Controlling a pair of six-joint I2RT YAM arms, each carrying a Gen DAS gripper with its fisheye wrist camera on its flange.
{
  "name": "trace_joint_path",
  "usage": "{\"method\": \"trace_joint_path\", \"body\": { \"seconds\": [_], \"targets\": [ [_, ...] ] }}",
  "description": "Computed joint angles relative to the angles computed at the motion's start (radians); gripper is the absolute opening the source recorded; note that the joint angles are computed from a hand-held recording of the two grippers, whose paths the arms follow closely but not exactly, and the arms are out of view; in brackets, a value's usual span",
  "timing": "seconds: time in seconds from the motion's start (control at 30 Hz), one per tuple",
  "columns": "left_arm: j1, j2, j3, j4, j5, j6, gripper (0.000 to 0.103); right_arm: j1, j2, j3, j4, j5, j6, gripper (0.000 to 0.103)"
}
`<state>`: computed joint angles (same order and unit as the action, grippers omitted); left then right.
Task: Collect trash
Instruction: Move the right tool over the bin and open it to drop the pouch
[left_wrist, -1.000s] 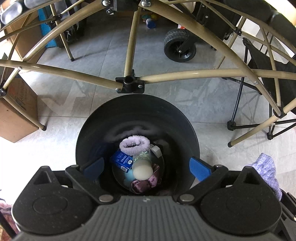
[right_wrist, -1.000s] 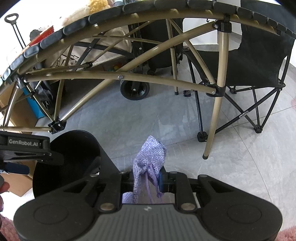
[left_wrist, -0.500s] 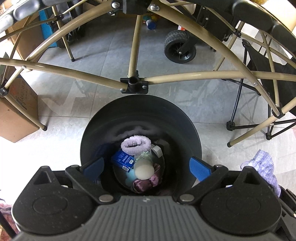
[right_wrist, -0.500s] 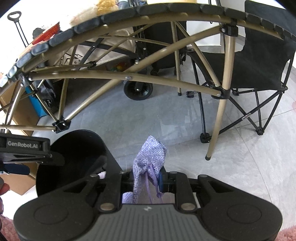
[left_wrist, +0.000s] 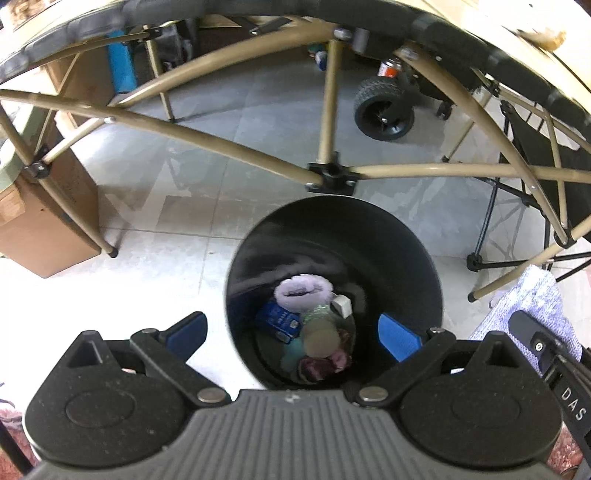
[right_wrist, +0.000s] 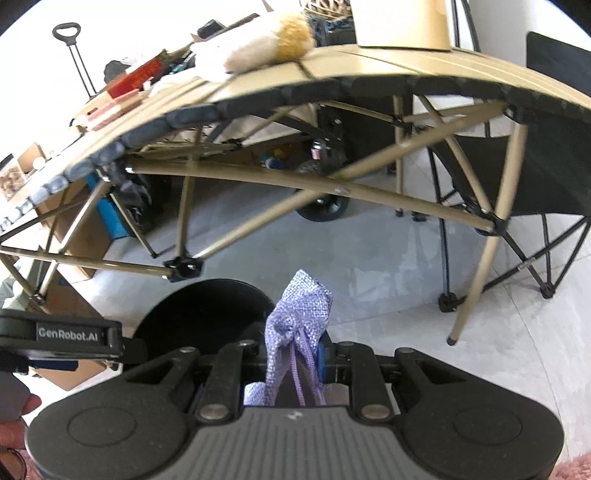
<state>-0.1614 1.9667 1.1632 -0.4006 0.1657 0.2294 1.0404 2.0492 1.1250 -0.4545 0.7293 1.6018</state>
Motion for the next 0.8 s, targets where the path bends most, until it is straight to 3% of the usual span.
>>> {"method": "trace_joint_path", "body": {
  "seconds": [0.37,0.8],
  "targets": [
    [0.144,0.006,0.035,-0.035,0.051,0.07,0.101,-0.035,0.134,0.24,-0.049,-0.013,-0.127,0.019],
    [0.291,0.081,0.115,-0.069,0.07,0.125,0.101,-0.094,0.313,0.513,-0.115,-0.1,-0.228,0.019]
  ]
}}
